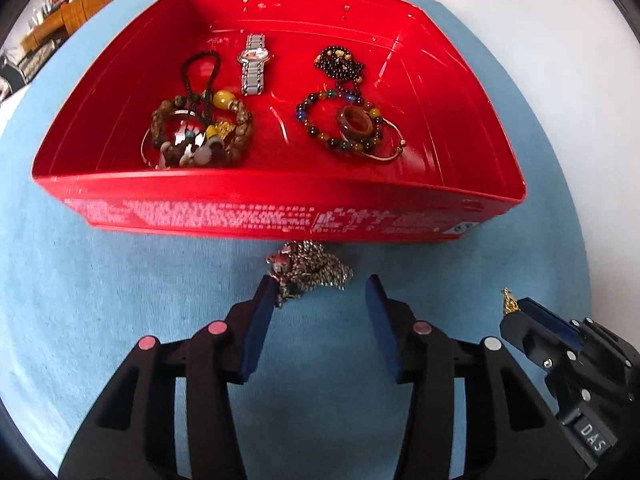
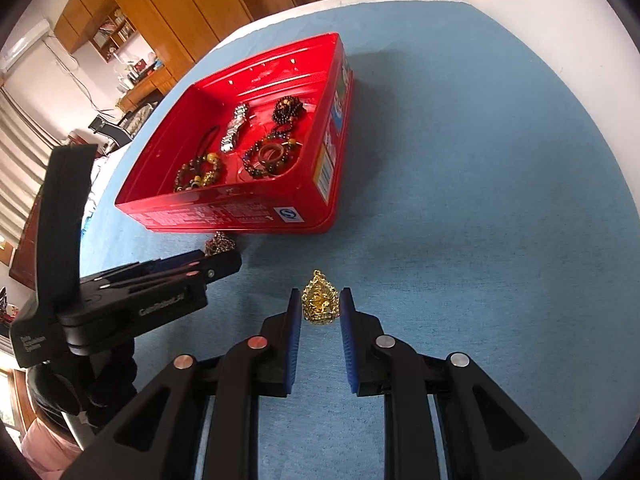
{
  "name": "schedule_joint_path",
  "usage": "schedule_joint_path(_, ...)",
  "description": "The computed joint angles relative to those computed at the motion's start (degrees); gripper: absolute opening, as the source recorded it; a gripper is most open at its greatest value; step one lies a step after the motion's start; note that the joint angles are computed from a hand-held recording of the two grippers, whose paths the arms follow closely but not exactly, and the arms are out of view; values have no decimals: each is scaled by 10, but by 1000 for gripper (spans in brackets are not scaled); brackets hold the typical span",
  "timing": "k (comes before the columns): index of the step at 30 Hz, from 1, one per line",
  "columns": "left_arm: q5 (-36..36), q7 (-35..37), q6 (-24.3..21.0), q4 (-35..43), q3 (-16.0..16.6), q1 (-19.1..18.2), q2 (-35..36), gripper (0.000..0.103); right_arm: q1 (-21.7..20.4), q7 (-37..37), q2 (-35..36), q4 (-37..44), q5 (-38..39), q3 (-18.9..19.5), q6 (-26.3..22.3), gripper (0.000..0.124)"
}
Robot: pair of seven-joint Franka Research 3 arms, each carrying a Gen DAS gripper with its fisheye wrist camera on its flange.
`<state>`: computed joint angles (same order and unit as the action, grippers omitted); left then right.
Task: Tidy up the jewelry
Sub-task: 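Close right tool on the gold pendant, then close left tool on the silver chain bracelet while right tool holds the pendant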
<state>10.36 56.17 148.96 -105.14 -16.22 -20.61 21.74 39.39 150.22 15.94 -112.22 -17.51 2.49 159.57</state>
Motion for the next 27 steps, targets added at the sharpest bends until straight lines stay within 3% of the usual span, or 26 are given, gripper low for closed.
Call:
schedule_joint_path(4, 23, -17, -5, 3, 10, -10, 2, 33, -2, -8, 8, 6, 9, 3, -4, 19)
schedule_joint_path(13, 25, 5, -1, -6, 4, 0, -3, 25, 5, -14, 28, 26, 17, -2, -12, 19)
schedule_joint_path(15, 5, 23, 4, -19, -4, 12, -14, 19, 6, -18, 31, 28, 20, -3, -10, 19)
schedule_joint_path(16, -6, 33, 11, -37, -8, 20, -28, 9, 6, -18, 32, 27, 21, -4, -7, 19)
schedule_joint_path(18, -37, 58, 18, -62, -18, 34, -47, 0, 8, -19, 32, 27, 23, -6, -4, 19)
schedule_joint_path(24, -91, 95, 18, -88, -21, 42, -67, 2, 13, -24, 37, 32, 25, -9, -5, 19)
schedule_joint_path(26, -77, 82, 14, -85, -13, 33, -67, 10, 13, -25, 37, 31, 26, -9, -2, 19)
schedule_joint_path(27, -76, 80, 16, -87, -11, 32, -67, 24, 14, -25, 36, 29, 26, -11, -1, 19)
